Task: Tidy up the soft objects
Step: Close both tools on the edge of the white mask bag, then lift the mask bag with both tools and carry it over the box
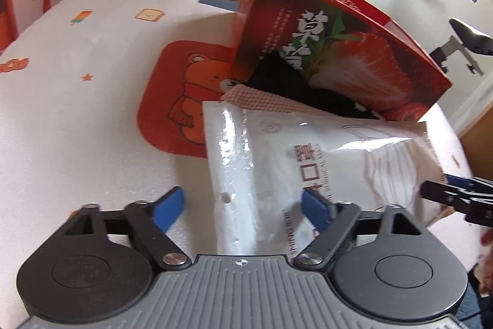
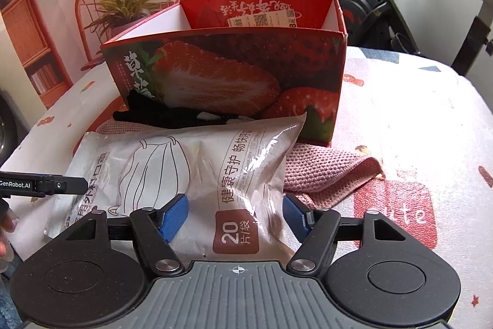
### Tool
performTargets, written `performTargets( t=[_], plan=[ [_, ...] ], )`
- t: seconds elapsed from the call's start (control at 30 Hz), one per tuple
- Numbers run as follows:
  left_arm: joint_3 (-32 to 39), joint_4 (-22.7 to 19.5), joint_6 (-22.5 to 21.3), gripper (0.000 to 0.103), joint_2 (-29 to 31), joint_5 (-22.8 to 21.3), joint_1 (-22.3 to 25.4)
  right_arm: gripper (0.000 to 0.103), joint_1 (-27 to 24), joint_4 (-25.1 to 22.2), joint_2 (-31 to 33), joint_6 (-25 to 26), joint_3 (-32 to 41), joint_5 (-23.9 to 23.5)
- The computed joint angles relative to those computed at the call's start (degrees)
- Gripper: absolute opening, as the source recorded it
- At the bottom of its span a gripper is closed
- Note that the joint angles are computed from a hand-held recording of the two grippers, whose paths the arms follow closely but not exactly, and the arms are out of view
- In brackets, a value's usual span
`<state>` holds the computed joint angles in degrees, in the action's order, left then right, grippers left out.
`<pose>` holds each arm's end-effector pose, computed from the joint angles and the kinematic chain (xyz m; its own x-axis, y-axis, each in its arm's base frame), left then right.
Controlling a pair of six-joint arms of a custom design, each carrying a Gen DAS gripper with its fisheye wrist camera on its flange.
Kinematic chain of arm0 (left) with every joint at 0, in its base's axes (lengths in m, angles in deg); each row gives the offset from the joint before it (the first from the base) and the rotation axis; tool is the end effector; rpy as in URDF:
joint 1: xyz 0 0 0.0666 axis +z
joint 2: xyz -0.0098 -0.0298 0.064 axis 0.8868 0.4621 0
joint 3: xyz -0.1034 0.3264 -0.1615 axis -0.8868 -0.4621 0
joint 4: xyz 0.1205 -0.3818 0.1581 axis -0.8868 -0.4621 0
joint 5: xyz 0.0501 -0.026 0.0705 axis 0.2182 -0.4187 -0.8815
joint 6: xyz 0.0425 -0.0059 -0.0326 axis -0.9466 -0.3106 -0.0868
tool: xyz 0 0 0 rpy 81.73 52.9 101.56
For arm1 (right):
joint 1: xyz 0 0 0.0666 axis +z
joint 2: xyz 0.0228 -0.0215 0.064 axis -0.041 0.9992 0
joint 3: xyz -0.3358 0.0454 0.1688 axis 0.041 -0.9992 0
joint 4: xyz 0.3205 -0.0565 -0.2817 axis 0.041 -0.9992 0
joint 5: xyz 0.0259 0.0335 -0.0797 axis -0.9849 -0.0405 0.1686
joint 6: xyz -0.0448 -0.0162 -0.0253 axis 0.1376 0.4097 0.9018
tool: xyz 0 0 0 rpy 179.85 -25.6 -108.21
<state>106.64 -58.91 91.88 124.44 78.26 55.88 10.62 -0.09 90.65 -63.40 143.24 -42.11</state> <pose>0.5718 -0.0659 0.4479 -0.7082 -0.3797 -0.5952 -0.2511 0.9234 -0.2903 0.6646 0.1641 0.4645 -0.6843 -0.2248 -0.6936 -0.4692 0.8639 0.1830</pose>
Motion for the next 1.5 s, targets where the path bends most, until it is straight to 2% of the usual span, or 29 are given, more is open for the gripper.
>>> performTargets(
  t=[0.07, 0.17, 0.27, 0.4, 0.5, 0.57, 0.73, 0.8, 0.93, 1.07, 1.2, 1.33, 1.43, 1.5],
  plan=[
    [0.91, -0.19, 0.03, 0.077, 0.66, 1.09, 0.17, 0.063, -0.03, -0.92, 0.97, -0.04, 1.57, -0.29],
    [3.04, -1.26, -1.04, 0.076, 2.2, 0.91, 0.31, 0.063, 0.1, -2.11, 2.65, 0.94, 4.5, -0.44],
    [5.2, -3.14, -1.49, 0.077, 3.86, 1.4, 0.6, 0.063, 0.09, -5.12, 5.62, 1.26, 9.44, -1.74],
    [5.54, -3.07, -1.33, 0.082, 4.33, 1.82, 0.52, 0.064, 0.11, -9.26, 9.42, 0.62, 15.54, -2.8],
    [6.09, -2.35, -1.21, 0.082, 4.94, 3.92, 1.03, 0.065, 0.11, -11.55, 11.48, 1.14, 18.58, -2.83],
    [6.96, -1.82, -0.77, 0.082, 5.8, 6.86, 1.56, 0.066, 0.07, -13.24, 12.98, 1.3, 20.8, -2.98],
    [10.36, -3.11, -2.65, 0.084, 8.42, 9.08, 1.1, 0.07, -0.27, -17.9, 17.33, 0.47, 27.7, -4.29],
    [11.07, -3.04, -2.47, 0.084, 9.02, 11.23, 1.06, 0.071, -0.32, -19.81, 18.92, 0.51, 30.43, -4.54],
    [11.93, -3.81, -3.08, 0.083, 9.35, 10.37, 0.2, 0.069, -0.08, -21.27, 19.25, 1.99, 31.76, -3.98],
    [12.48, -4.15, -3.72, 0.078, 9.03, 10.14, 0.03, 0.063, -0.08, -22.27, 18.91, 3.56, 32.54, -3.59],
    [11.58, -2.28, -4.74, 0.078, 7.33, 10.8, 0.44, 0.057, -0.5, -21.86, 17.73, 4.6, 32.0, -4.57],
    [10.62, -0.18, -5.57, 0.077, 5.02, 11.54, 1.04, 0.051, -0.7, -19.79, 14.87, 8.06, 29.25, -5.21],
    [11.29, 0.51, -7.39, 0.074, 4.14, 11.25, 1.27, 0.042, -1.09, -18.86, 13.71, 10.98, 29.37, -6.04],
    [12.05, 1.28, -8.52, 0.074, 3.66, 11.03, 1.48, 0.031, -1.26, -19.3, 14.3, 12.44, 31.89, -6.01]
  ],
)
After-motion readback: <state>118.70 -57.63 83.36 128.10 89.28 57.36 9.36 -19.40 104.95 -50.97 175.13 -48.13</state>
